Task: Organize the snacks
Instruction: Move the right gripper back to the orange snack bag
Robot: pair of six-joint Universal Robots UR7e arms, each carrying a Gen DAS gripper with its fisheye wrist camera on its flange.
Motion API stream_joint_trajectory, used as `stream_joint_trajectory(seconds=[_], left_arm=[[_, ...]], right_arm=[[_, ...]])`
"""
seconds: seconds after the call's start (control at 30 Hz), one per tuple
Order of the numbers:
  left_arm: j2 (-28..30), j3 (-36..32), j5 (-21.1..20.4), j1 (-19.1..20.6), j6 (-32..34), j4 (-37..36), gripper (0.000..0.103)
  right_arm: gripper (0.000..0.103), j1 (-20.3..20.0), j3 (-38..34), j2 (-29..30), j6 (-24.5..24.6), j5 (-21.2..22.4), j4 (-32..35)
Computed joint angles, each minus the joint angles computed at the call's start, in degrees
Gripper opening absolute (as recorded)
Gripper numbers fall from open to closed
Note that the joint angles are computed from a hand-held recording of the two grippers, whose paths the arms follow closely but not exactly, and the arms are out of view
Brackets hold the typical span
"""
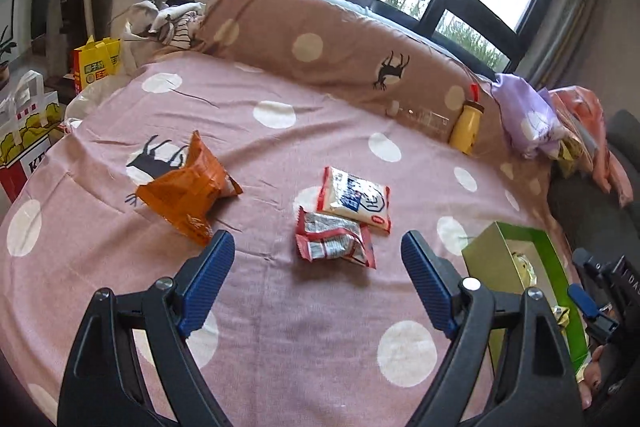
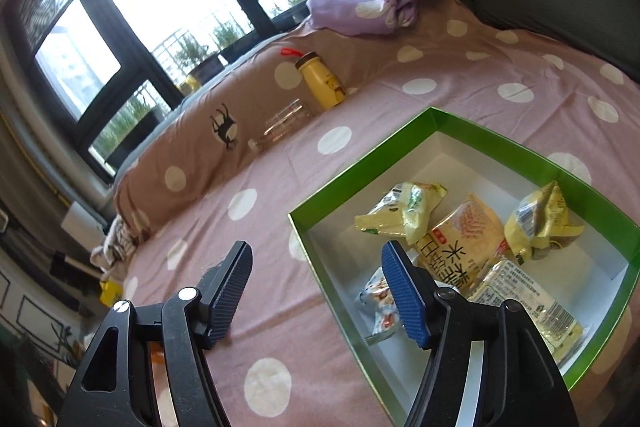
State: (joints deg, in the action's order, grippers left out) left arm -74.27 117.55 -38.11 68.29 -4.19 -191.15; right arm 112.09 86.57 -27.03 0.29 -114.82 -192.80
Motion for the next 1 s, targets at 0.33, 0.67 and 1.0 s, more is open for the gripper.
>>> stream_joint_trajectory(seconds=[0.33, 0.67, 1.0], left_arm=[[-1.98, 0.33, 7.3, 0.31, -3.41, 2.85, 0.087], [-4.36, 0.73, 7.61, 1.22, -6.03, 5.01, 0.091], [-5.81, 0.89, 8.77, 1.63, -7.19, 7.49, 0.091]], right_arm=[[0.068, 1.69, -1.98, 2.03, -2.61, -3.26, 1.04], [0.079, 2.95, -4.33, 4.41, -4.92, -4.86, 3.5], [0.079, 3.81, -6.95, 6.87, -6.22, -3.64, 9.96]])
